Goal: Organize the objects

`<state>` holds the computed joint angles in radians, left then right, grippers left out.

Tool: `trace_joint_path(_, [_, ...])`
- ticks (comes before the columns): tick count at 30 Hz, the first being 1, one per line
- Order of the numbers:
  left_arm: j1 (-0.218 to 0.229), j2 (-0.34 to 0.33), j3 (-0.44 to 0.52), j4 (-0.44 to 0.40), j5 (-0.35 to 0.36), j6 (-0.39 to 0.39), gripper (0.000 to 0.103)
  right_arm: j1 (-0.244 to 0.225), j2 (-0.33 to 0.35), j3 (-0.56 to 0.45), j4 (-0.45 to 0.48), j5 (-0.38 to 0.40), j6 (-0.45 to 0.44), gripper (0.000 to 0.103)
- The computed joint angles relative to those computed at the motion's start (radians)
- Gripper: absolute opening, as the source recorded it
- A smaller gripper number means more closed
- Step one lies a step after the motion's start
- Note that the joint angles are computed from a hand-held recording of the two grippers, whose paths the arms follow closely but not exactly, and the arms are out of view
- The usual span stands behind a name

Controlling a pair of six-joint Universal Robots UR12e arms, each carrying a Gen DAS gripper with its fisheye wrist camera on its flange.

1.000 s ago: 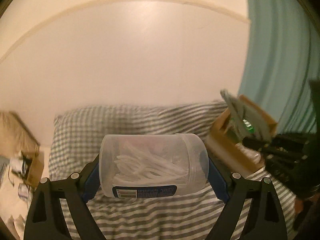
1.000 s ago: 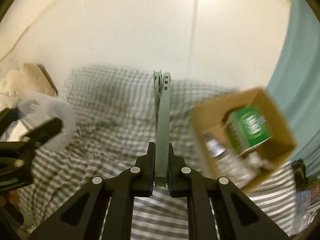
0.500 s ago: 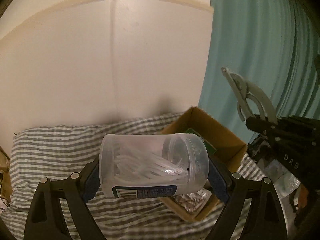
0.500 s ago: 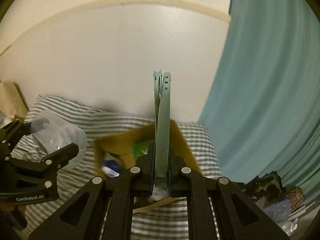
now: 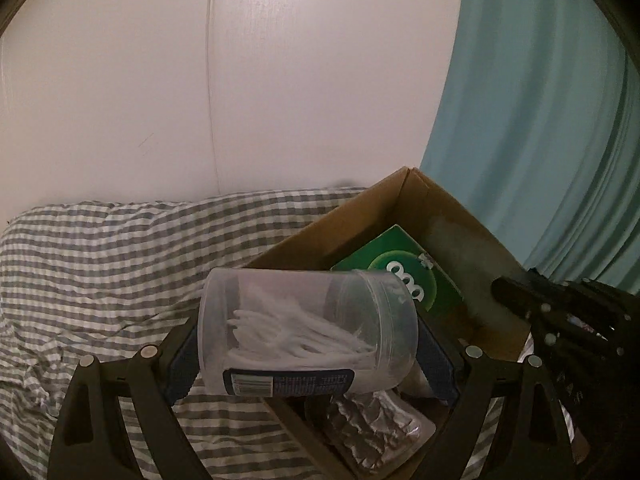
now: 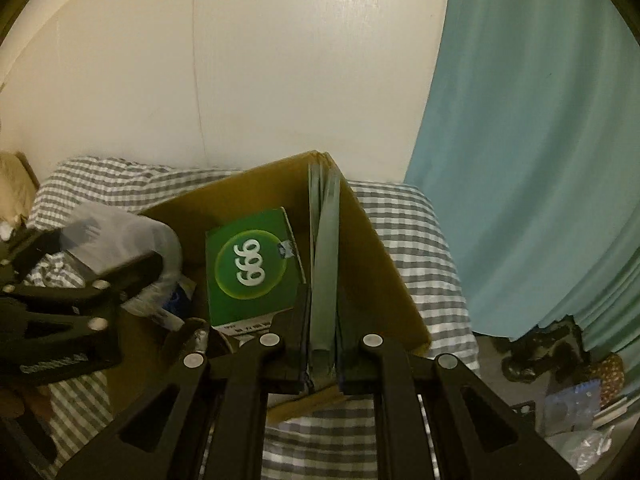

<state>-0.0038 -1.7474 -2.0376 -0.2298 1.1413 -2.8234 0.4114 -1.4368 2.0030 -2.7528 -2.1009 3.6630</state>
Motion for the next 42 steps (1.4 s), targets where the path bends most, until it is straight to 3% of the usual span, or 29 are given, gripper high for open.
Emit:
trace_joint_path(2, [0.008, 0.002, -0.006, 0.019, -0.014, 0.007, 0.1, 0.002, -0.001, 0.0, -0.013, -0.018, 0.012, 0.06])
trace_joint_path(3, [0.012, 0.009, -0.014, 0.05, -0.011, 0.002, 0.103, 0.006, -0.003, 0.003, -0.025, -0.037, 0.028, 0.064])
trace_joint_path(6, [0.029, 0.038, -0.03, 0.078, -0.03, 0.018, 0.103, 0.005, -0.024, 0.01, -0.048, -0.025, 0.044, 0.065])
trace_joint_path(13, [0.095, 0.115, -0.042, 0.085, -0.084, 0.059, 0.103, 0.102, -0.055, -0.05, 0.027, -0.18, 0.073, 0.07])
trace_joint_path(20, [0.218, 0.218, -0.082, 0.133, -0.199, 0.079, 0.103, 0.246, -0.061, -0.132, 0.083, -0.338, 0.076, 0.078])
trace_joint_path(28, [0.368, 0.285, -0.136, 0.198, -0.289, 0.066, 0.103, 0.338, -0.03, -0.203, 0.175, -0.443, 0.153, 0.094])
trace_joint_path(31, [0.403, 0.289, -0.166, 0.248, -0.283, 0.044, 0.103, 0.352, -0.01, -0.198, 0.132, -0.477, 0.171, 0.103])
trace_joint_path(36, [0.429, 0.263, -0.22, 0.318, -0.276, -0.024, 0.103, 0.339, 0.056, -0.155, -0.124, -0.461, 0.058, 0.103])
trace_joint_path(39, [0.415, 0.241, -0.243, 0.36, -0.233, -0.039, 0.103, 0.329, 0.082, -0.144, -0.145, -0.466, 0.039, 0.103])
trace_joint_path(42, [0.395, 0.226, -0.257, 0.402, -0.186, -0.043, 0.103, 0.318, 0.094, -0.131, -0.137, -0.475, 0.075, 0.103])
